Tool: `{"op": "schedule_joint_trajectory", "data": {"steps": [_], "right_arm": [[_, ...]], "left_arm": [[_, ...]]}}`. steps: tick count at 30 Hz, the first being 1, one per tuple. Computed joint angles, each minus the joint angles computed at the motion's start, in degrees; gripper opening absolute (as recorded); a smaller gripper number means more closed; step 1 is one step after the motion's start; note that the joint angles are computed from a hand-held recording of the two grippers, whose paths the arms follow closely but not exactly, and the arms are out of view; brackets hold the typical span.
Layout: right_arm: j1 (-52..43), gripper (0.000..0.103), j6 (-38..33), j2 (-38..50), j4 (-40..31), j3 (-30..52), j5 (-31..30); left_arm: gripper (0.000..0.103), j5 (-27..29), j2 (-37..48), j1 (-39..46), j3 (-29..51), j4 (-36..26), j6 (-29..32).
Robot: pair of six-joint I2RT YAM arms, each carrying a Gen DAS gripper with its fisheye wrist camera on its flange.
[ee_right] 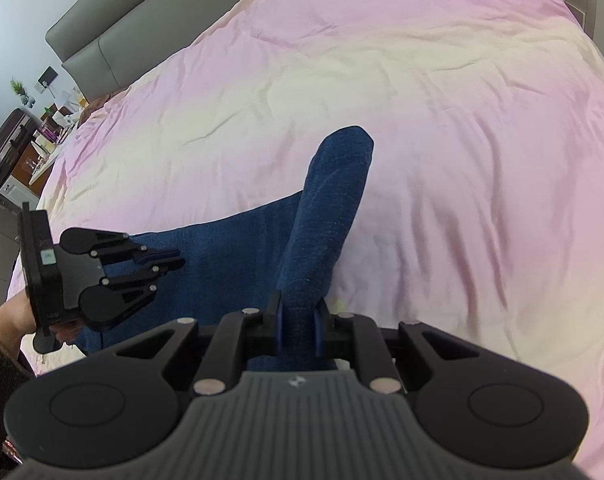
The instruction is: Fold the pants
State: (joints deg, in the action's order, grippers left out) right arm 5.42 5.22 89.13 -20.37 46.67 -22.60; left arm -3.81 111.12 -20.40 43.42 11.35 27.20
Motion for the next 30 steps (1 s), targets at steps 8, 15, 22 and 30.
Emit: {"op": "schedule_joint_trajectory", "data": {"steps": [8,15,22,30], "right_arm": [[0.1,0.009,-1.9,-0.2,0.6,0.0,-2.3],[1.3,0.009,0.3,-1.2,-1.1,1.3,-4.0],[8.3,0.009,5.9,-5.2,-4.9,6.3,-3.3],[25.2,0.009,14.8,-2.2,-7.0,17.3,3.6]], "left_arm": [[0.002,1.7,11.2,0.1,15.7,-9.5,0.0],[0.007,0.0,2.9,-0.3,7.4,-7.0,-4.7],[0.007,15.1,-18.6,6.1,-11.4,-12.3,-6.7],[0.008,18.5,-45.2,19.3,-25.5,-22.6,1.5]]}}
